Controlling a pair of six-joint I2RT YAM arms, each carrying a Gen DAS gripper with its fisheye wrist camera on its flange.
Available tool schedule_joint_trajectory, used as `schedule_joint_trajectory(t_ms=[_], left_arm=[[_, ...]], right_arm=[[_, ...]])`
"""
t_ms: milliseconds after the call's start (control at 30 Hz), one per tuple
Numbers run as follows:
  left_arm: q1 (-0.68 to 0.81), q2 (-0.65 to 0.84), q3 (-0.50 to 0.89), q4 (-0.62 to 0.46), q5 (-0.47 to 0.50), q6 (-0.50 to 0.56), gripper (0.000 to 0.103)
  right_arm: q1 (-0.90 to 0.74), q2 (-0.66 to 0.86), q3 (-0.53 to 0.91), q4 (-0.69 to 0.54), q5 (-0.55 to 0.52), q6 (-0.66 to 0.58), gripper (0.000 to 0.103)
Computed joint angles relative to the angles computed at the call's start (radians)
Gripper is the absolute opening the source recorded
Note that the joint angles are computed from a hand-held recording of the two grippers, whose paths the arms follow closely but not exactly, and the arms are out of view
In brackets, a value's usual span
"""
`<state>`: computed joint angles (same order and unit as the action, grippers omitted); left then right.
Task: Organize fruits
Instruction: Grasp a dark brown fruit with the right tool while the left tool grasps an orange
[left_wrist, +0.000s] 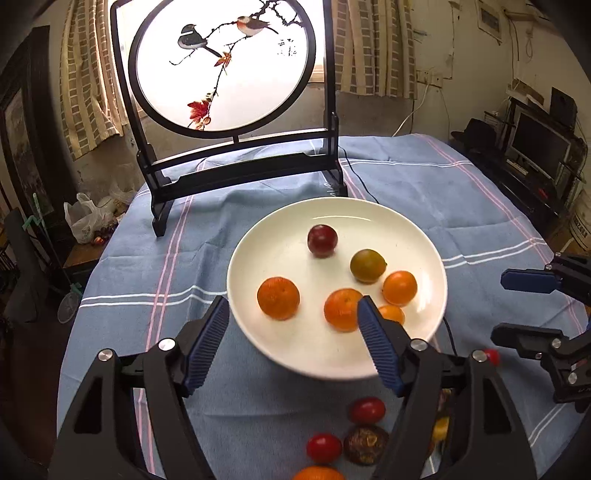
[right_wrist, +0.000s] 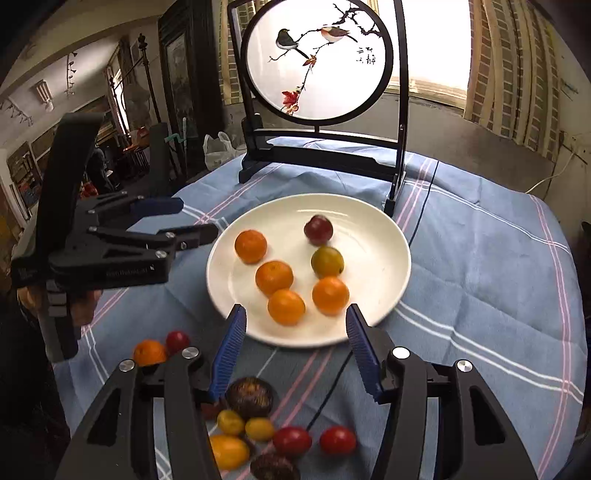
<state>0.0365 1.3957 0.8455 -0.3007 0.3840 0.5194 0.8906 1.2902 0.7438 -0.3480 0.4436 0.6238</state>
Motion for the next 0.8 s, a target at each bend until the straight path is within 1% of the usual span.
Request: schedule_joint_trajectory(t_ms=[67,133,200,267,400,500,600,633,667,800], left_arm=[[0.053,-0.075,-0.055,-0.033,0.049,0.062,0.071],[0.122,-0.148,-0.11,-0.07,0.101,0.131,0.074],[0.195,-0.195,-0.15,-0.118,0.149,0.213,0.076],[0.274,-0.227,-0.184,-0.157,0.188,0.299,0.076],[0.403,-0.239,-0.222,-0.235,0.238,0.451,0.076],[0.459,-0.227,-0.247,-0.259,0.245,0.532,0.077],[0.465,-0.209,-0.281,-0.242,0.225,0.572,0.077],[0.456,-0.203,-0.293,-0.229,0.213,0.573,0.077],[0.441,-0.197,-0.306,-0.211,0.2,0.567,0.077],[0.373,-0.155,-0.34,-0.132,0.158,0.519,0.077]], right_arm=[[0.089,-0.031,-0.04,-0.049,0.031,0.078,0.057],[0.184,-0.027,-0.069,-0.093,0.063,0.161,0.057],[0.251,0.003,-0.091,-0.116,0.071,0.227,0.057],[0.289,0.042,-0.114,-0.112,0.055,0.272,0.057],[0.293,0.126,-0.128,-0.088,0.03,0.307,0.057],[0.261,0.155,-0.138,-0.038,0.003,0.28,0.057],[0.246,0.189,-0.132,0.0,0.008,0.248,0.056],[0.235,0.19,-0.138,0.022,0.0,0.233,0.045],[0.223,0.185,-0.142,0.035,-0.019,0.219,0.042],[0.232,0.14,-0.154,0.01,-0.003,0.227,0.042]])
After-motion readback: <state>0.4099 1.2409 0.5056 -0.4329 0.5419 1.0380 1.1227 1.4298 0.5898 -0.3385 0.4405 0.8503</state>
